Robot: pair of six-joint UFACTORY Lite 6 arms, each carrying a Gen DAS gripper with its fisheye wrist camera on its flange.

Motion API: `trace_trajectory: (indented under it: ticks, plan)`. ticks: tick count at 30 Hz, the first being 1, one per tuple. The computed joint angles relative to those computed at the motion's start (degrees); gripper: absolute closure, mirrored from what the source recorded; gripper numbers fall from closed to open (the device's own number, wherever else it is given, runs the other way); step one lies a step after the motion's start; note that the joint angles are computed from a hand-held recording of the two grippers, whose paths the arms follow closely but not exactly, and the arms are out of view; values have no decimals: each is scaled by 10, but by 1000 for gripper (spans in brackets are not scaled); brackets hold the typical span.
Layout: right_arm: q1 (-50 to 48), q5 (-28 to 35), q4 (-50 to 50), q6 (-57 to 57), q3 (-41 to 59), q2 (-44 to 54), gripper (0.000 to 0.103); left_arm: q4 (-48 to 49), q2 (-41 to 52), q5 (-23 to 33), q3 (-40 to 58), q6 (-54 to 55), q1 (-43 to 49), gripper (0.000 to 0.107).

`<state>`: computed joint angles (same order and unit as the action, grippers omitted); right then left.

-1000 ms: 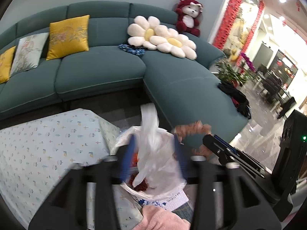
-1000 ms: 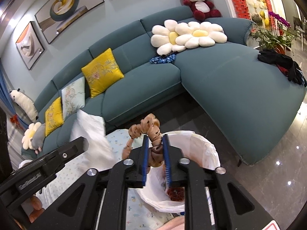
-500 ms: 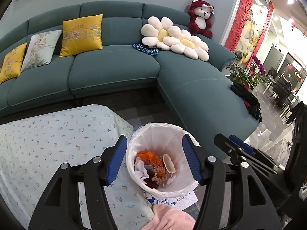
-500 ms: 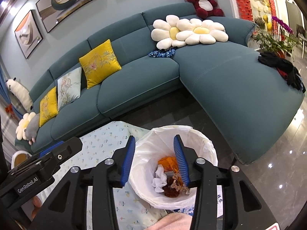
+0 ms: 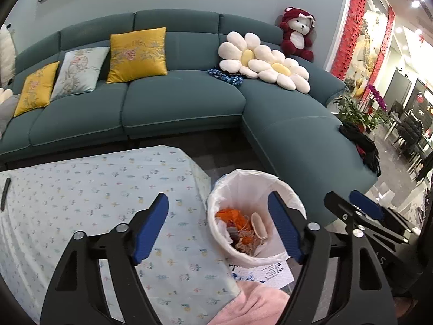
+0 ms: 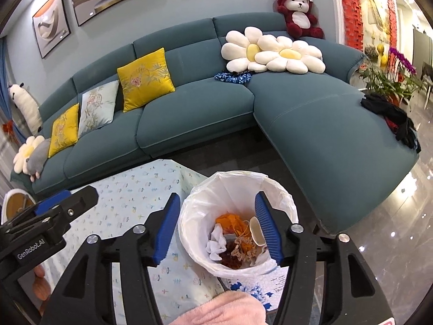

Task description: Collect trash

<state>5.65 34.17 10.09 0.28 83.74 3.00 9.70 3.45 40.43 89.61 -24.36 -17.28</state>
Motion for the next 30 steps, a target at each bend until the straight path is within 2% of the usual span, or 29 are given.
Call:
trace_trajectory:
  ticks: [7, 11, 16, 18, 30]
  plan:
    - [40, -6, -90, 73, -41, -40, 30, 46, -70, -5, -82, -36, 8, 19]
    - [60, 0, -126, 98, -57, -54, 19, 50, -97, -5, -116, -40, 17, 17]
    - [77, 14, -145, 98, -71, -60, 16, 91, -129, -3, -156, -68, 4, 16]
    - [83, 9, -155, 111, -89, -71, 6, 109, -139, 0, -169, -81, -3, 15]
    - [114, -14, -238, 206, -180, -125, 7, 134, -174, 3, -227, -122, -17, 14]
